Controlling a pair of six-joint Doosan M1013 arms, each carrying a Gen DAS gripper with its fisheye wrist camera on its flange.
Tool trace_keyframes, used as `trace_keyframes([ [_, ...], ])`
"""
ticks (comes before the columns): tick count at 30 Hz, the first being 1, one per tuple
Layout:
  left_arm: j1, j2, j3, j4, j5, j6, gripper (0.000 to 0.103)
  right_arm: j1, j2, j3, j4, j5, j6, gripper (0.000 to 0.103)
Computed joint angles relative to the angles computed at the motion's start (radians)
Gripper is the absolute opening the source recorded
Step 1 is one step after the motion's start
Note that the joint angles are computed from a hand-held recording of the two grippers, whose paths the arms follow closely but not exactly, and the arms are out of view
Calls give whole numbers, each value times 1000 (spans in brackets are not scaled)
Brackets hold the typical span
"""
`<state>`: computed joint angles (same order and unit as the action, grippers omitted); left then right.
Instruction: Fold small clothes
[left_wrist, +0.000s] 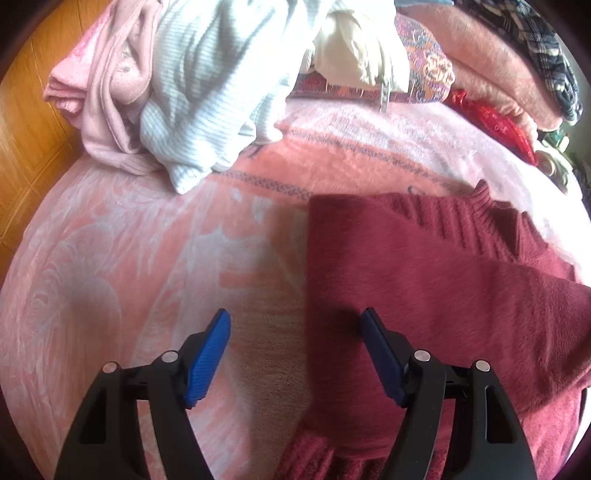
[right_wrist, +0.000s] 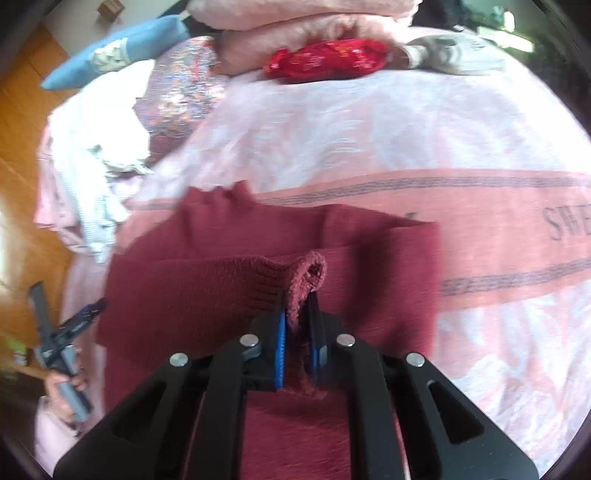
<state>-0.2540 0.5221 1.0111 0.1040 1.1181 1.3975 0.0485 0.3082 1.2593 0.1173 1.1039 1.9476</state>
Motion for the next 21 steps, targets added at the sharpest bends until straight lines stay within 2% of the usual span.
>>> trace_keyframes([
  [3,-5,9,4,7,16,8,74,-18,18,26,50,18,7,10],
  [7,-11,9,12,34,6,9,75,-23,23,35,54,20,1,12],
  [9,-8,5,8,14,5,9,74,-20,16,26,27,26,30,24],
  [13,-16,-14,21,1,-25,37,74,-2,-12,12,-19,8,11,24],
  [18,-37,-32,38,-40,-31,115,74,8,-10,19,111,68,-81,24],
  [21,-50,-26,46,3,-17,116,74,22,5,18,29,109,-31,23],
])
